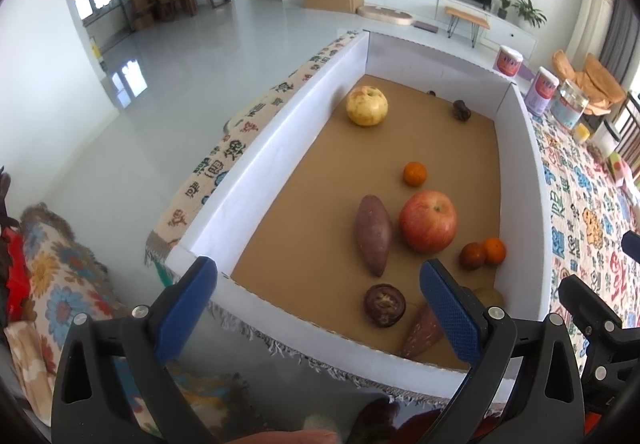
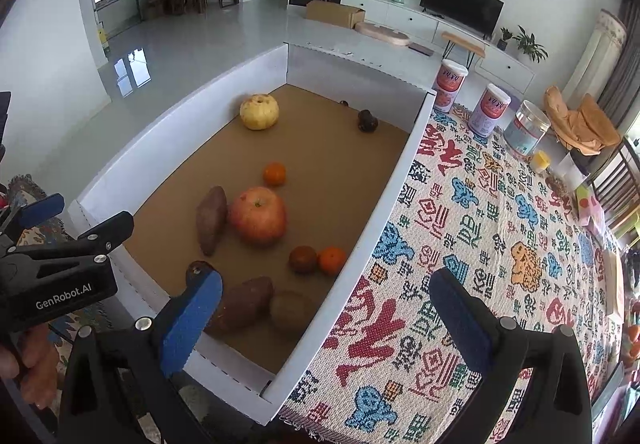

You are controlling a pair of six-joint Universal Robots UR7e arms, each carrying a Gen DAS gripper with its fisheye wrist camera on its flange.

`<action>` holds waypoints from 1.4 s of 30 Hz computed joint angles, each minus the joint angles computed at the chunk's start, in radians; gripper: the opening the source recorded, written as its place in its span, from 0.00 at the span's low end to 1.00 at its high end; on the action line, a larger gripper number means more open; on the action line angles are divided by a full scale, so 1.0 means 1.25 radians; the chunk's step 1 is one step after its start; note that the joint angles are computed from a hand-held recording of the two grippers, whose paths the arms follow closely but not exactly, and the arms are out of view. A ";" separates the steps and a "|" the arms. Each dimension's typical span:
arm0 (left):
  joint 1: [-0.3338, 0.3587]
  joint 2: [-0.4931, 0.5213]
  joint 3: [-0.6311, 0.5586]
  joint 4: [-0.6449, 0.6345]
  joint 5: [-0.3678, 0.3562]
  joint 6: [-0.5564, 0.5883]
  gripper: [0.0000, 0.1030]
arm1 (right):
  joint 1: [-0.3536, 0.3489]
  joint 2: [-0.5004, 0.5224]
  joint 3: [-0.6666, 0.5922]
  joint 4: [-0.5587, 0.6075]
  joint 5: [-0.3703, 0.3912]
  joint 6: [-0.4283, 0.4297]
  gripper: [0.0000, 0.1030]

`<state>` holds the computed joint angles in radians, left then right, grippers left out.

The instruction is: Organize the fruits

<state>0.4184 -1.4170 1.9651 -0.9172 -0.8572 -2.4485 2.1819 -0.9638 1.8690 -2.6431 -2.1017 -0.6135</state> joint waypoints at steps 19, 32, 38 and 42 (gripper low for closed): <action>0.005 -0.015 0.010 -0.007 0.004 0.005 0.99 | 0.006 0.008 -0.003 -0.003 -0.004 0.004 1.00; 0.008 -0.018 0.012 -0.015 0.008 0.026 0.99 | 0.002 0.011 -0.012 0.014 0.000 0.017 1.00; 0.001 -0.017 0.011 -0.009 0.017 0.022 0.99 | 0.006 0.011 -0.006 0.003 -0.007 0.004 1.00; -0.001 -0.018 0.010 0.002 0.016 0.011 0.99 | 0.006 0.012 -0.006 0.002 -0.007 0.005 1.00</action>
<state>0.4166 -1.4395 1.9773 -0.9147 -0.8371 -2.4351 2.1894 -0.9492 1.8617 -2.6401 -2.1106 -0.6069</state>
